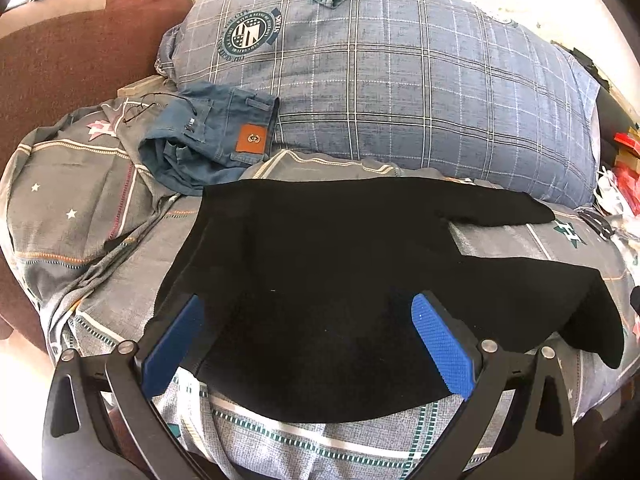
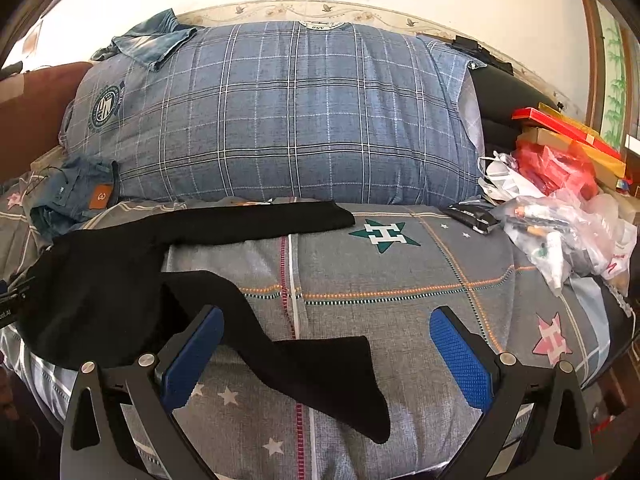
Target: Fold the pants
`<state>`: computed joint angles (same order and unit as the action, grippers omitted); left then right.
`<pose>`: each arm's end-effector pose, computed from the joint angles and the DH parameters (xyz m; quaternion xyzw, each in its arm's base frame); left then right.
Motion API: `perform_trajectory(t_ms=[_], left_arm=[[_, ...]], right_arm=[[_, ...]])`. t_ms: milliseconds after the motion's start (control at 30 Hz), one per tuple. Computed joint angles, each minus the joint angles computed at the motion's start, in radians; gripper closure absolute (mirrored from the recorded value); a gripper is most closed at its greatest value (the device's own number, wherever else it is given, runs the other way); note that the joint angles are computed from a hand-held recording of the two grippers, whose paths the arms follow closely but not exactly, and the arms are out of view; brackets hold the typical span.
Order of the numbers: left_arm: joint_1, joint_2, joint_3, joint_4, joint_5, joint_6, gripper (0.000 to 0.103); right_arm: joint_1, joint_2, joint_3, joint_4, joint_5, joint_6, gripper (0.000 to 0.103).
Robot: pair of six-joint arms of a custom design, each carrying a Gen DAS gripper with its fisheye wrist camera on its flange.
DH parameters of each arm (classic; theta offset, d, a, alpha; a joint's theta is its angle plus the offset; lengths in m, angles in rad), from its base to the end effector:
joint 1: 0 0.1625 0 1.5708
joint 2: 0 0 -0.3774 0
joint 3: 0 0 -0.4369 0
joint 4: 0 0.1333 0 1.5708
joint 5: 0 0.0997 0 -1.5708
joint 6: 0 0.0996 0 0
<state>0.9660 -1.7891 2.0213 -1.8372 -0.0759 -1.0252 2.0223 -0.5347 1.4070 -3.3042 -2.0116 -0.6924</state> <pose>-0.0607 -0.4970 0.4263 -0.1644 0.7148 -0.5032 0.4570 0.4041 -0.6253 0.0372 0.4033 -0.7950 0.3805 0.2462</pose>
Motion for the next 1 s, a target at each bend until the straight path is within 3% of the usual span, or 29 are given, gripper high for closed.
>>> perform_trajectory(t_ms=[400, 633, 700, 733, 833, 900, 1000], left_arm=[[0.008, 0.009, -0.005, -0.042, -0.025, 0.034, 0.0], [0.016, 0.019, -0.032, 0.025, -0.041, -0.013, 0.0], [0.018, 0.019, -0.053, 0.102, -0.052, -0.068, 0.0], [0.022, 0.018, -0.075, 0.167, -0.074, -0.108, 0.0], [0.034, 0.004, -0.119, 0.197, -0.184, -0.084, 0.0], [0.043, -0.03, -0.112, 0.111, -0.275, -0.014, 0.0], [0.067, -0.08, -0.086, -0.032, -0.403, 0.026, 0.0]], right_arm=[[-0.001, -0.002, 0.0, 0.012, -0.006, 0.005, 0.0], [-0.005, -0.007, -0.004, 0.047, 0.001, 0.018, 0.0], [-0.01, -0.018, -0.006, 0.09, 0.011, 0.045, 0.0], [-0.016, -0.028, -0.007, 0.122, 0.022, 0.066, 0.0], [-0.033, -0.059, -0.024, 0.235, 0.026, 0.135, 0.0], [-0.048, -0.08, -0.038, 0.324, 0.035, 0.192, 0.0], [-0.085, -0.111, -0.077, 0.528, 0.078, 0.343, 0.0]])
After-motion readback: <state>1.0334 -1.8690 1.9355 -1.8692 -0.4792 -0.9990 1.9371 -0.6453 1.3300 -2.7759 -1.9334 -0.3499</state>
